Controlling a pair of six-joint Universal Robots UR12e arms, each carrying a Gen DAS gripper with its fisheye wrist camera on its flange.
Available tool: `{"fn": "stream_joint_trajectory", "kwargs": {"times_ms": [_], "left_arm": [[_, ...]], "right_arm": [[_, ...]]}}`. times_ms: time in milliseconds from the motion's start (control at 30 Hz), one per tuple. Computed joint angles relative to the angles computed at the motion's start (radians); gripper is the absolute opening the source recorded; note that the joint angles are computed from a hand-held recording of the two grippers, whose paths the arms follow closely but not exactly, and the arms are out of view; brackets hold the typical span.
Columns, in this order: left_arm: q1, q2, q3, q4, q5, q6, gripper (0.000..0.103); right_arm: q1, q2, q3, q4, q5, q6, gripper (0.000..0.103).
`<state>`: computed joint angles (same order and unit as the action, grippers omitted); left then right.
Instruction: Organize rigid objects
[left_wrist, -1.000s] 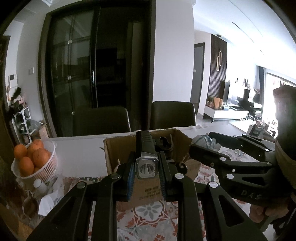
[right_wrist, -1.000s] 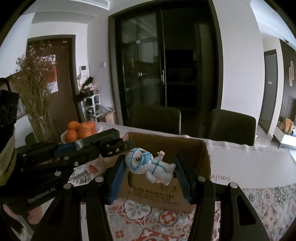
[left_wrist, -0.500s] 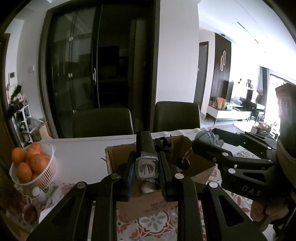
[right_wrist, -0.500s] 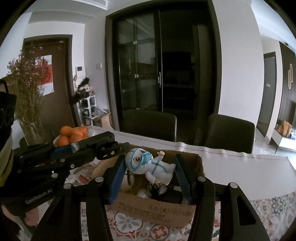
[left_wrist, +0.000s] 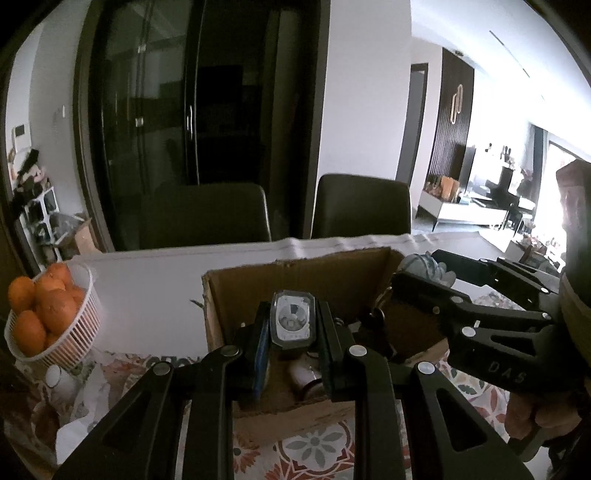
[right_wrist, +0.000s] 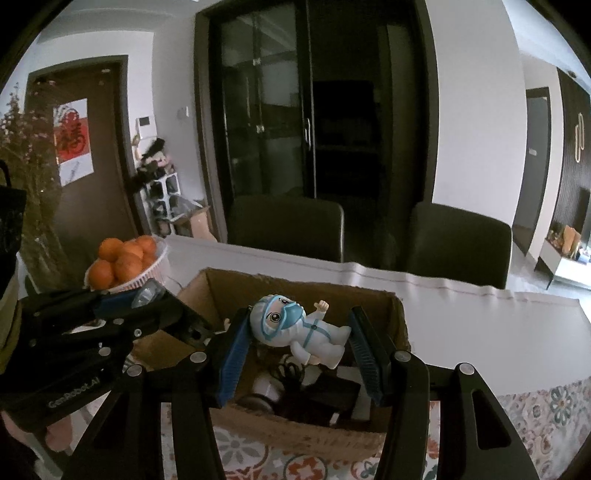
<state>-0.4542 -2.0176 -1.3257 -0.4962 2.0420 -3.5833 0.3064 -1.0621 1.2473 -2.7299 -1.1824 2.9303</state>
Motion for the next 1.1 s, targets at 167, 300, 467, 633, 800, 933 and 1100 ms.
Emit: {"fn": "stream_joint_trajectory", "kwargs": {"times_ms": [167,300,467,633,800,933,1100], "left_arm": [[-0.004,-0.002,0.003,-0.017,0.019,-0.016,0.03],[-0.016,0.001,0.007,-0.036,0.063,-0.029,0.033],[-0.03,0.014,-0.001,-0.035,0.099,-0.041,0.038],[-0.052,0.033,-0.012,-0.037,0.135,-0.051,0.04],[-0.079,0.06,-0.033,-0.035,0.169,-0.068,0.044],[-0.104,0.08,-0.052,-0.029,0.206,-0.073,0.05],[-0.14,0.103,-0.081,-0.034,0.264,-0.078,0.06]], "right_arm": [[0.0,0.01,-0.014,0.044,-0.013,0.017,0.072],[-0.001,0.003,-0.005,0.036,-0.041,0.041,0.072],[-0.004,-0.026,0.036,0.005,-0.062,0.083,0.072],[-0.003,-0.066,0.086,-0.04,-0.093,0.101,0.072],[-0.003,-0.119,0.148,-0.1,-0.112,0.125,0.072],[0.001,-0.169,0.208,-0.159,-0.143,0.13,0.072],[0.004,-0.216,0.267,-0.198,-0.174,0.139,0.072]]}}
